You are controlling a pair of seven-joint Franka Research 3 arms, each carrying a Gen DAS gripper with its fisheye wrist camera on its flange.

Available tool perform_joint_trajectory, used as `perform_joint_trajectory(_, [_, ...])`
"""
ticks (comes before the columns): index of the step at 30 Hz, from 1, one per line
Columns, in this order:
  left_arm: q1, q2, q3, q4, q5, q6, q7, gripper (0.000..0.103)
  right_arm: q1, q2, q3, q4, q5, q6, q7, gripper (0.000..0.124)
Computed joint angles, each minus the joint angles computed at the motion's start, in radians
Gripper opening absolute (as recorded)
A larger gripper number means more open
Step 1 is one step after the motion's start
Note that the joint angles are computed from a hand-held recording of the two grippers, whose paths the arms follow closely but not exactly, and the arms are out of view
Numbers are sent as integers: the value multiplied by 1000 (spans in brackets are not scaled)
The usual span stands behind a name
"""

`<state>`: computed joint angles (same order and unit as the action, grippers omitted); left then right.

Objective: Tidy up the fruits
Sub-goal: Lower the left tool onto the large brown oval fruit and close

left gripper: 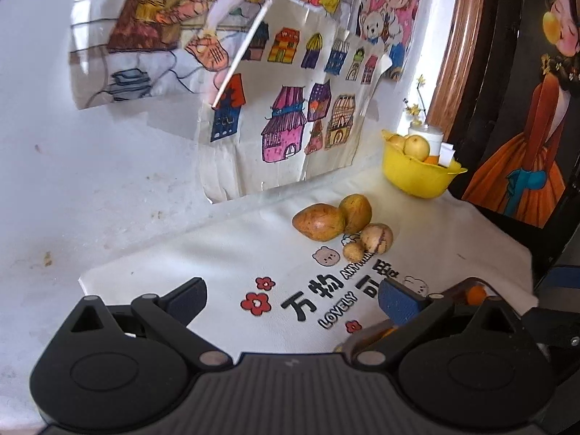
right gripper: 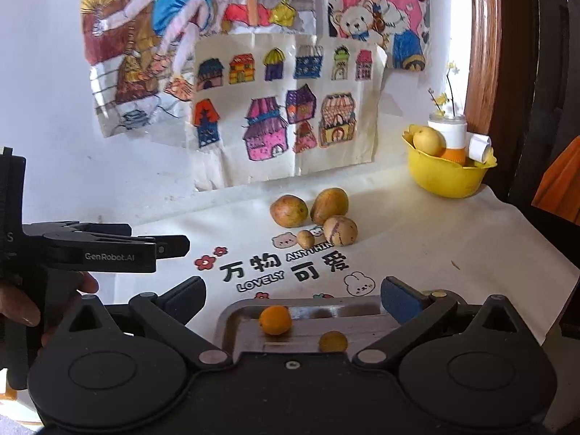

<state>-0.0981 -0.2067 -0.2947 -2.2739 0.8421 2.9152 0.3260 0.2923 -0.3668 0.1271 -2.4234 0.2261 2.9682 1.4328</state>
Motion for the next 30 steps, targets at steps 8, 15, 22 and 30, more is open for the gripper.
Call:
perform_joint_trajectory(8, [-25, 179, 40, 144, 48, 14, -1, 102, -26, 108, -13, 85, -29, -35, -4, 102])
perform_joint_trajectory(15, [-84, 348, 104, 302, -76, 39, 167, 102, -18, 218, -45, 185, -7, -55, -52, 102])
perform_joint_trajectory(22, [-92, 524, 105, 472, -296, 65, 409, 102, -15, 313, -68, 278, 68, -74, -137, 102])
perform_joint_trajectory(30, [-60, 669, 51, 615, -503, 56, 670, 102, -32, 407, -68, 371, 172, -96, -244, 102])
